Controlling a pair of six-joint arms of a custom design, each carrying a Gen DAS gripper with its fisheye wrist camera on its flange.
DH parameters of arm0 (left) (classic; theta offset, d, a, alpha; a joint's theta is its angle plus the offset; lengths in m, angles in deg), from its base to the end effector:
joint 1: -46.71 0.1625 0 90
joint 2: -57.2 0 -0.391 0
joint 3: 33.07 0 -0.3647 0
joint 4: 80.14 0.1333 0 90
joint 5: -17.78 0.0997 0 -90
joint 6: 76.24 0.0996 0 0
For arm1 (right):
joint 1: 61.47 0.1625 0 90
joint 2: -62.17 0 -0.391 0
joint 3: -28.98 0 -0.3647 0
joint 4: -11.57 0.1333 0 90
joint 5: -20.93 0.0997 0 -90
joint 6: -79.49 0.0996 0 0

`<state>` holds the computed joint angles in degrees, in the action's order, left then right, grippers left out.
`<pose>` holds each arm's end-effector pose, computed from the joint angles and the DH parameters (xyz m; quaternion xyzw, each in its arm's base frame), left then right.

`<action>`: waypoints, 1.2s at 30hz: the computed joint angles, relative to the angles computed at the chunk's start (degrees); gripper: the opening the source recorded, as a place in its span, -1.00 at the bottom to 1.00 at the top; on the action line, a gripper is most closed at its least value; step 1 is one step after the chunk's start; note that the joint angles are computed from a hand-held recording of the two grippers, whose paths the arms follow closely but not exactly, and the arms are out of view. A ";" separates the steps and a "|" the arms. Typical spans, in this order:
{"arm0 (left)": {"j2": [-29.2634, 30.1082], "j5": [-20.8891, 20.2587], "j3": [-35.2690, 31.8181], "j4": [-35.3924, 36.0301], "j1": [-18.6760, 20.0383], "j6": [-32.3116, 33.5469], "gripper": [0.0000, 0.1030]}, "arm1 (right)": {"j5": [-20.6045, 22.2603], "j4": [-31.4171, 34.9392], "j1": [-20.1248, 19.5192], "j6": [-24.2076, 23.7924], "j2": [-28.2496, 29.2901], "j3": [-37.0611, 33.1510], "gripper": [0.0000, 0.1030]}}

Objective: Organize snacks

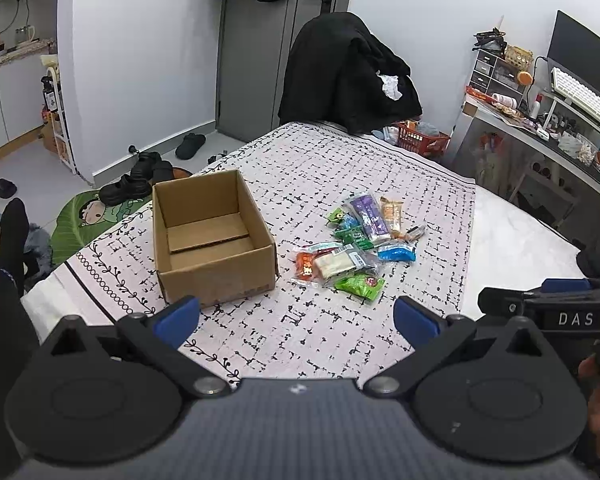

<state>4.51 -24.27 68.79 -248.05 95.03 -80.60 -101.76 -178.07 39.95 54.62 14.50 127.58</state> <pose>-0.2408 -0.5822 0.1870 0.1877 0.8709 -0.3626 0.2736 0.2011 -0.5939 0.1880 0.1620 -0.8669 0.3630 0.3010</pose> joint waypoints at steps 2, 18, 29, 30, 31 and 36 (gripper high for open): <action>-0.09 -0.35 0.02 -0.06 0.07 -0.13 1.00 | 0.28 0.36 0.06 0.20 -0.18 0.00 1.00; -0.37 -0.65 0.66 -1.79 -0.07 0.57 1.00 | 0.14 0.76 0.54 0.20 -0.05 -0.40 1.00; -0.41 -0.15 0.41 -1.93 -0.21 0.88 1.00 | 0.56 1.56 0.65 0.65 -0.38 -0.18 1.00; -0.38 -0.14 0.35 -1.89 -0.19 0.87 1.00 | 0.64 1.68 0.64 0.68 -0.40 -0.15 1.00; -0.38 -0.10 0.32 -1.84 -0.20 0.84 1.00 | 0.66 1.86 0.65 0.76 -0.43 -0.19 1.00; -0.36 0.42 0.29 -1.80 -0.29 0.94 1.00 | 0.83 2.78 0.69 1.04 -0.58 -0.33 1.00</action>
<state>4.15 -23.86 69.08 -249.85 94.74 -79.65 -100.93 -175.29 40.64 55.66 13.92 127.24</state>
